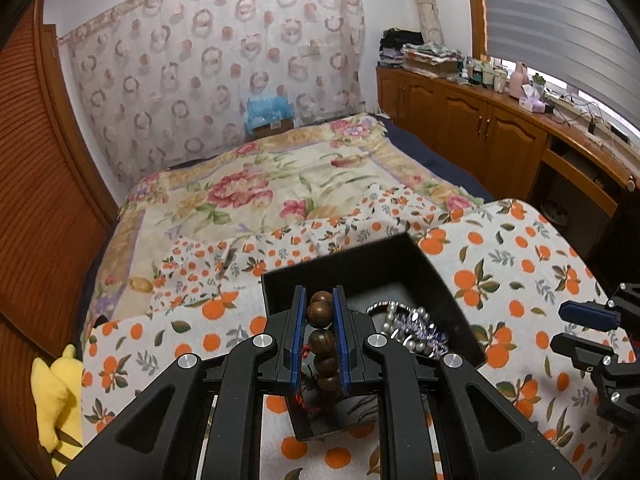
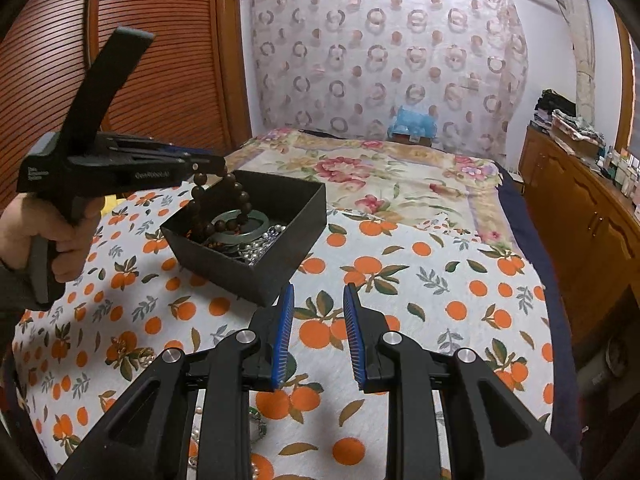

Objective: Organize jewelry
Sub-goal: 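Lower the wooden bead bracelet into the box and open the left tool, then move the left tool to the gold flower earring while the right tool moves to the pearl strand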

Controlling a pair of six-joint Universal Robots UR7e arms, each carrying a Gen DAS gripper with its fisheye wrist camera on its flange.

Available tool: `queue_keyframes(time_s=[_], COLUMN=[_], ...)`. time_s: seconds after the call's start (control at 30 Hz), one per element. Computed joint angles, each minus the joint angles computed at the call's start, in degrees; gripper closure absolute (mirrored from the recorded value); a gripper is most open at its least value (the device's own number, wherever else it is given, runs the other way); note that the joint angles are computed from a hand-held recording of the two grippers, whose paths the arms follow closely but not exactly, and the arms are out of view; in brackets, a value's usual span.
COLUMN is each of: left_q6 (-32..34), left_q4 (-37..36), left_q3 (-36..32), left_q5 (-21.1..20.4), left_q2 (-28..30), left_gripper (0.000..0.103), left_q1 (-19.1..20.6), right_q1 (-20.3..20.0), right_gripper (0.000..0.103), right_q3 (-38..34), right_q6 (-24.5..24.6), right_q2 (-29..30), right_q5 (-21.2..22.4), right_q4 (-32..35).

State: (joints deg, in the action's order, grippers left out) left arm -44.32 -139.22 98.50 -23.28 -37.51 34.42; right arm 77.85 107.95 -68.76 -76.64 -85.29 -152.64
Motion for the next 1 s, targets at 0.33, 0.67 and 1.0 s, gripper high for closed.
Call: queue_keyframes(time_s=[0.33, 0.67, 1.0], left_q6=[-1.0, -5.6, -13.2], left_q4=[-5.7, -9.9, -8.4], left_q3=[5.8, 13.8, 19.6], left_q5=[-2.7, -6.5, -11.6], left_q2=[-0.7, -1.7, -2.5], left_gripper=[0.070, 0.058, 0.057], left_q1=[-2.1, -7.9, -11.4], right_q1=[-1.4, -4.3, -7.4], right_gripper=[0.075, 0.075, 0.063], right_q3=[2.0, 5.3, 9.8], right_q6=[-0.5, -2.2, -3.7], right_q2=[-2.0, -5.8, -10.5], right_q5=[0.1, -0.8, -0.8], right_q4=[1.8, 4.6, 6.0])
